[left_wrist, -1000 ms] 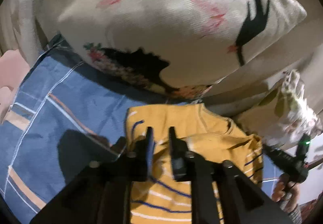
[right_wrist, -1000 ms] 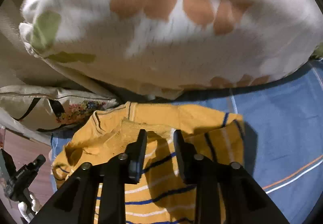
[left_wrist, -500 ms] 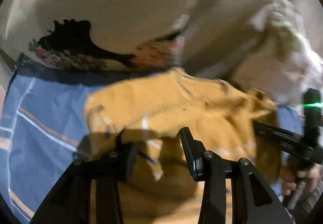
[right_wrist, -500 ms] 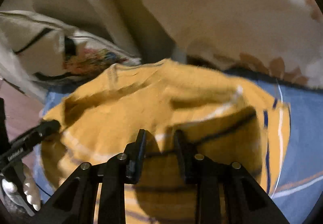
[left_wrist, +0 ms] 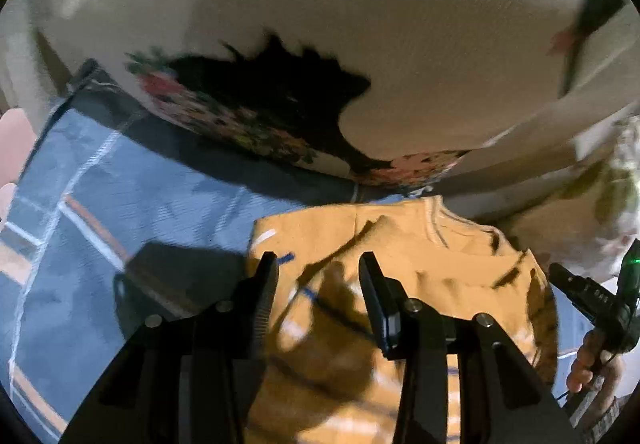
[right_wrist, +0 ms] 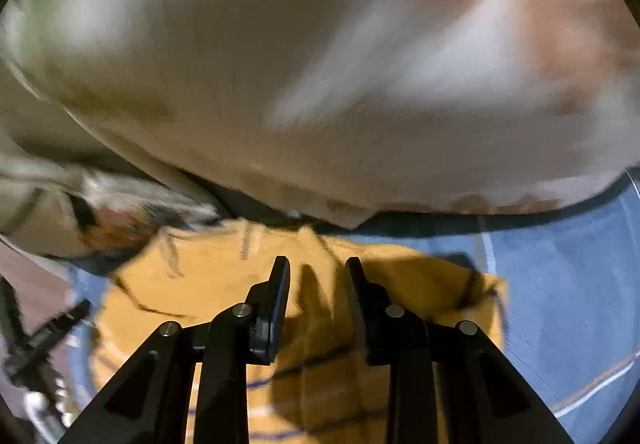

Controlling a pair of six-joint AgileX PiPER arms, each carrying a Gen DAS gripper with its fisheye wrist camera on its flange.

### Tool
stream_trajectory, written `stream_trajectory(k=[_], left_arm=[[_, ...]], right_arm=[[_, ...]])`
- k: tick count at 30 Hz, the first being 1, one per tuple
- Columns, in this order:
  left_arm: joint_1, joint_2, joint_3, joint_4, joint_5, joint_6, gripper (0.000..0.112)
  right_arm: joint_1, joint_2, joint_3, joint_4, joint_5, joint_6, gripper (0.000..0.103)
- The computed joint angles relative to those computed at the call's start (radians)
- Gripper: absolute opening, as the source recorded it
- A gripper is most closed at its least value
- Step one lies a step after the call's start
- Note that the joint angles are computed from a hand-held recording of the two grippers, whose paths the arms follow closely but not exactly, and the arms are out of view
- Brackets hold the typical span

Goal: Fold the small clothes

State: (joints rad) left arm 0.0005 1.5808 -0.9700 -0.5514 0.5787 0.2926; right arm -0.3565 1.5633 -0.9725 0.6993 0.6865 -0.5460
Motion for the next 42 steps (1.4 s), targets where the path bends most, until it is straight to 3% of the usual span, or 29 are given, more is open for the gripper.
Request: stream_trajectory(k=[2, 3, 5, 8, 13, 14, 19, 21, 26, 28, 34, 39, 42], left_arm=[[0.061, -0.076, 0.051, -0.058, 0.043, 0.073, 0.061], [0.101, -0.116, 0.085, -0.09, 0.069, 0.12, 0.064], [0.165, -0.136, 0.115, -0.126, 0.109, 0.198, 0.068], [0.229, -0.154, 0.169, -0.147, 0.169, 0.277, 0.07], [0.282, -0.08, 0.25, -0.281, 0.232, 0.406, 0.07], [0.276, -0.067, 0.254, -0.302, 0.23, 0.414, 0.07], [0.24, 0.043, 0.218, -0.371, 0.24, 0.47, 0.074], [0.216, 0.074, 0.193, -0.387, 0.241, 0.489, 0.079], [0.181, 0.152, 0.104, -0.437, 0.332, 0.546, 0.08], [0.148, 0.177, 0.078, -0.42, 0.321, 0.535, 0.08], [0.073, 0.217, 0.031, -0.413, 0.28, 0.502, 0.089], [0.093, 0.228, 0.031, -0.435, 0.303, 0.524, 0.09], [0.092, 0.235, 0.034, -0.45, 0.297, 0.527, 0.092]], right_arm=[[-0.11, -0.073, 0.037, 0.072, 0.104, -0.094, 0.037], [-0.172, -0.1, 0.06, 0.103, 0.157, -0.143, 0.045], [-0.325, -0.141, 0.115, 0.138, 0.284, -0.234, 0.055], [-0.467, -0.151, 0.185, 0.118, 0.367, -0.32, 0.056], [-0.529, -0.141, 0.281, 0.081, 0.362, -0.39, 0.056], [-0.49, -0.148, 0.312, 0.097, 0.304, -0.393, 0.057], [-0.38, -0.059, 0.322, 0.153, 0.174, -0.371, 0.062], [-0.396, -0.011, 0.316, 0.224, 0.201, -0.4, 0.068], [-0.47, 0.089, 0.268, 0.312, 0.389, -0.446, 0.071], [-0.484, 0.105, 0.258, 0.325, 0.432, -0.458, 0.08], [-0.39, 0.057, 0.287, 0.304, 0.347, -0.469, 0.084], [-0.523, 0.106, 0.304, 0.369, 0.473, -0.526, 0.087], [-0.448, 0.048, 0.308, 0.289, 0.362, -0.487, 0.087]])
